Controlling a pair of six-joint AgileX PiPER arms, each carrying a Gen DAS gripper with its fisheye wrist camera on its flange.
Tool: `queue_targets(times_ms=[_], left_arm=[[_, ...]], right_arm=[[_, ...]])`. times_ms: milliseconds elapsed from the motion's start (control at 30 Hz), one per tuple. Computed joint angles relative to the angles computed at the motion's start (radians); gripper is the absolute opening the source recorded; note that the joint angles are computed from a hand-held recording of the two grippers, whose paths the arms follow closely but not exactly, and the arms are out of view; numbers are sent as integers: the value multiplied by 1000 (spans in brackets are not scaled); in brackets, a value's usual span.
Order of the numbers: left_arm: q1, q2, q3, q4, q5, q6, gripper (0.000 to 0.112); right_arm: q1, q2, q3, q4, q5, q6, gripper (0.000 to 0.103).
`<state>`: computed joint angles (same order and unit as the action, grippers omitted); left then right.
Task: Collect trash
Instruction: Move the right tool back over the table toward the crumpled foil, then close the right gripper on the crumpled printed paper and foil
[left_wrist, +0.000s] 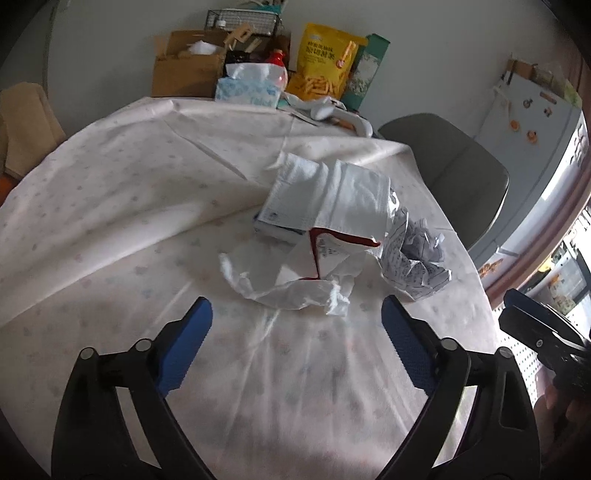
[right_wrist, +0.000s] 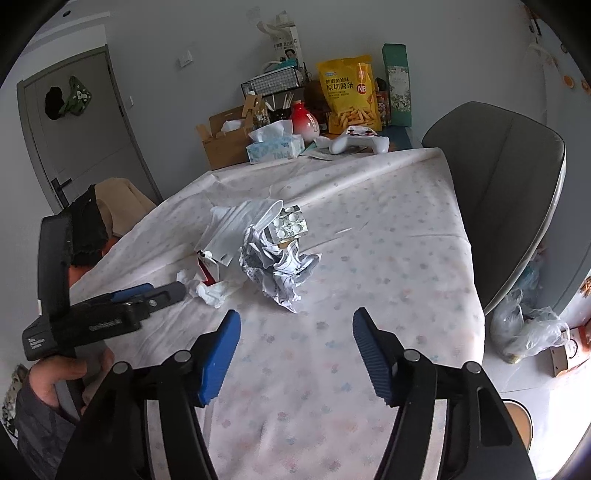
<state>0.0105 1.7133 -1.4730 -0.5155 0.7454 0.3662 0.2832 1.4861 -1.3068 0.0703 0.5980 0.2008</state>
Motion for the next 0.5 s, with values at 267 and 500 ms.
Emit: queue_targets(times_ms=[267,500], left_arm=[[-62,-18,-4,117,-75,-88,70],[-100,39,-108,163,-36,-96,71]], right_arm=[[-28,3,-2,30,-4,-25,62],[-43,22,-25,64,2,-59,58]])
